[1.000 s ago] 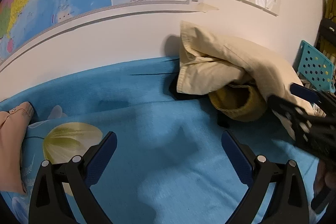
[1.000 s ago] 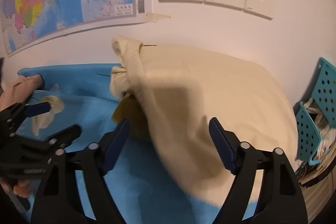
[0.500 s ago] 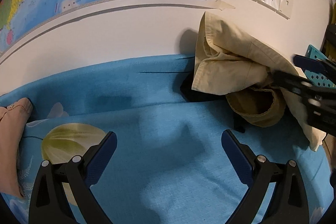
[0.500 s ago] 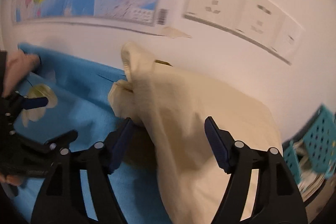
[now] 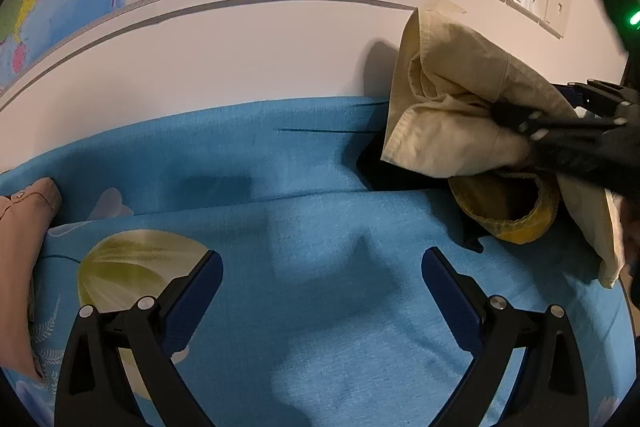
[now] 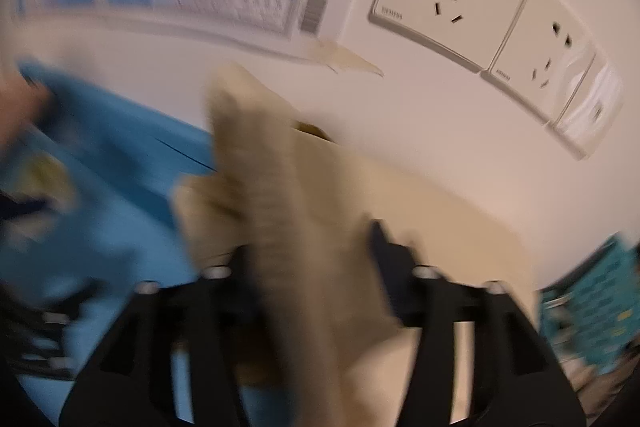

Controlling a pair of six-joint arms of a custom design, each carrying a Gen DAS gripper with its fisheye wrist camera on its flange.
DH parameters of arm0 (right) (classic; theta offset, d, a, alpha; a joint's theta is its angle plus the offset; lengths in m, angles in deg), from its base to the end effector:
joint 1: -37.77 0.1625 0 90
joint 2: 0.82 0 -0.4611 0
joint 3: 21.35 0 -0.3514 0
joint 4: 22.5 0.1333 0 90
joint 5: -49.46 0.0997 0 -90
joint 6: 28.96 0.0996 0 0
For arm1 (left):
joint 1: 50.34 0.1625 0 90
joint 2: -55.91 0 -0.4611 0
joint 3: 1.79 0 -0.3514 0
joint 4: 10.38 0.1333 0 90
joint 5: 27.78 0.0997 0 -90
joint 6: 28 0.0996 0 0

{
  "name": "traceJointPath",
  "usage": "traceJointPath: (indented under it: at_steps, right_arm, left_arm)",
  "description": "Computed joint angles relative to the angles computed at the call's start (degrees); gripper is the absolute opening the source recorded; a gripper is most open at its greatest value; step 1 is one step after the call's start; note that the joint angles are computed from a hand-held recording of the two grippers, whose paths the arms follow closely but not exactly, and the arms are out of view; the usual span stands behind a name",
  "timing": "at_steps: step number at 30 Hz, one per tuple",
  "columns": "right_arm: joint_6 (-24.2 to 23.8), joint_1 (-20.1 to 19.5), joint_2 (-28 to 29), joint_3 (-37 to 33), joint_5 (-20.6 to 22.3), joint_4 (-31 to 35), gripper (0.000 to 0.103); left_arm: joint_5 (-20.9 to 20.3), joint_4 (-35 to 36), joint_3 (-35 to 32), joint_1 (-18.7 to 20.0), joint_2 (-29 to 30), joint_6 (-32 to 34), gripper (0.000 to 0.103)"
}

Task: Fold large clothes
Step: 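Grasp the cream jacket with the right tool and lift it off the pile, then grasp the jacket with the left tool while the right tool holds it up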

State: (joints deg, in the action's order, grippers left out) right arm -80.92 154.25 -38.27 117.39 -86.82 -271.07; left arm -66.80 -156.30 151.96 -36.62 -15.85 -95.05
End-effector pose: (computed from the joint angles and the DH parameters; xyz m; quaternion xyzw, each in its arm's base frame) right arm 0.2373 -0.3388 0.1450 0.3644 -0.7443 0.3538 0.4336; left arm -0.1980 -0.2652 0.1523 0.1675 0.8687 -0.3339 0.3251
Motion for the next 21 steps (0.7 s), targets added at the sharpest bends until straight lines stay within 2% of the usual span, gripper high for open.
traceJointPath:
  at_steps: [1, 2, 3, 6, 8, 11, 13, 15, 16, 18, 21]
  right_arm:
    - [0.38, -0.67, -0.44, 0.19, 1.44, 0.6, 0.05]
    - [3.17, -1.18, -2.67, 1.24, 3.48, 3.6, 0.019]
    - [5.16, -0.56, -4.4, 1.51, 3.11, 5.78, 0.009]
    - [6.1, 1.37, -10.37, 4.86, 5.66, 3.96, 0.007]
    - [8.0, 3.54, -18.47, 7.01, 7.15, 5.51, 0.007]
    - [9.13, 6.86, -30.07, 7.28, 6.3, 10.68, 0.005]
    - [11.11, 10.68, -38.33, 7.53, 4.25, 15.66, 0.005]
    - [10.04, 15.05, -43.56, 6.49, 1.26, 19.17, 0.004]
    - [8.47, 17.75, -44.47, 5.83, -0.86, 19.38, 0.004]
    - [5.93, 22.35, -45.46, 5.54, -4.63, 18.25, 0.004]
    - [4.59, 29.11, -48.81, 4.78, -8.57, 20.4, 0.004]
  left_arm:
    - [0.03, 0.06, -0.04, 0.13, -0.08, 0.07, 0.096]
    - [0.2, -0.1, 0.03, 0.28, -0.18, 0.31, 0.096]
    - [0.29, 0.2, -0.08, 0.25, -0.25, 0.23, 0.096]
    - [0.29, -1.36, 0.23, 0.54, -0.36, 1.49, 0.096]
    - [0.36, -3.69, 0.73, 0.16, -0.51, 3.17, 0.096]
    - [0.93, -10.42, 2.08, -1.59, -0.68, 8.29, 0.096]
    - [1.55, -16.24, 2.45, -3.31, -0.3, 13.47, 0.096]
    - [1.1, -25.41, 3.0, -4.76, 1.26, 20.49, 0.096]
    - [0.43, -31.21, 2.8, -5.65, 2.78, 25.27, 0.096]
    - [-0.49, -39.65, 2.6, -6.43, 5.39, 30.84, 0.096]
    - [-6.56, -52.51, 1.4, -6.66, 9.53, 40.26, 0.096]
